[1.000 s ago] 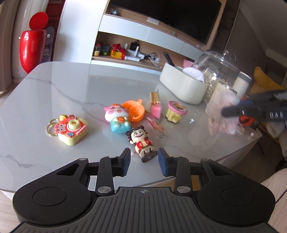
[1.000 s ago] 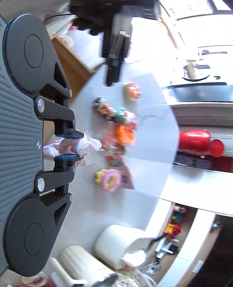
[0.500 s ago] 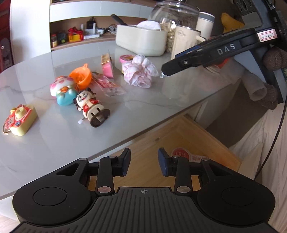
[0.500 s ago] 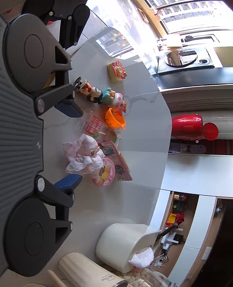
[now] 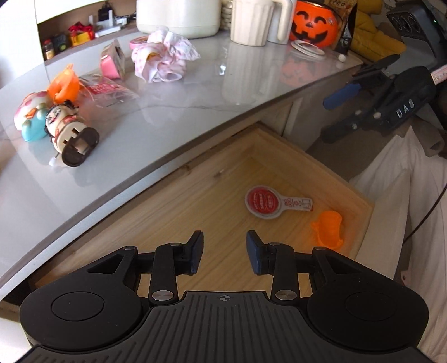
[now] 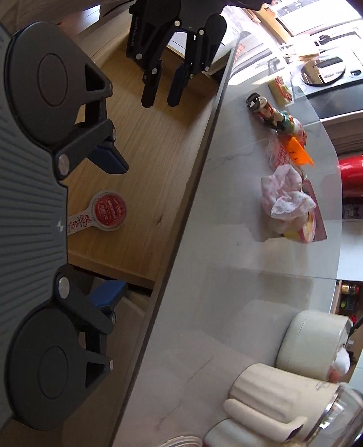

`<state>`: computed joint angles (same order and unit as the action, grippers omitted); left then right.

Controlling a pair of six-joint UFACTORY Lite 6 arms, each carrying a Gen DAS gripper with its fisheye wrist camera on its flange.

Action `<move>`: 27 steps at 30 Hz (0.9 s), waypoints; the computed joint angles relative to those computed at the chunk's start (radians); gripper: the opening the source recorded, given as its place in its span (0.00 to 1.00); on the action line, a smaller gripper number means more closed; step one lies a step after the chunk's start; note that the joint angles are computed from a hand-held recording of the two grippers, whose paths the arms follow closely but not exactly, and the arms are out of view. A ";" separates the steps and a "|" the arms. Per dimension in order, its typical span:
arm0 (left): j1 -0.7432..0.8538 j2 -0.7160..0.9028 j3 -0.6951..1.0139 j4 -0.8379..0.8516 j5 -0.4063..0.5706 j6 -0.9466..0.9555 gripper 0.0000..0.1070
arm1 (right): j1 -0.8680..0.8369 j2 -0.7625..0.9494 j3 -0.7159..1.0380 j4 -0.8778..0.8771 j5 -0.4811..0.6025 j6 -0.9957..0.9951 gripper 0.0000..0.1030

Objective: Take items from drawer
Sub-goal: 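Grasp the small orange cup in the drawer with the left tool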

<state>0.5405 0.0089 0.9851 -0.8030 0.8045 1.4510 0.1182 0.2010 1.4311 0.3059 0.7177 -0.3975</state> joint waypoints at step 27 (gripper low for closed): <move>-0.591 0.545 0.369 0.229 -0.006 -0.365 0.34 | -0.163 -0.096 -0.134 0.054 -0.146 0.041 1.00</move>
<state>-0.0509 0.5534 1.3543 -0.5743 0.7989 1.0858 -0.0443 0.1047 1.2975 0.3602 0.5720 -0.3561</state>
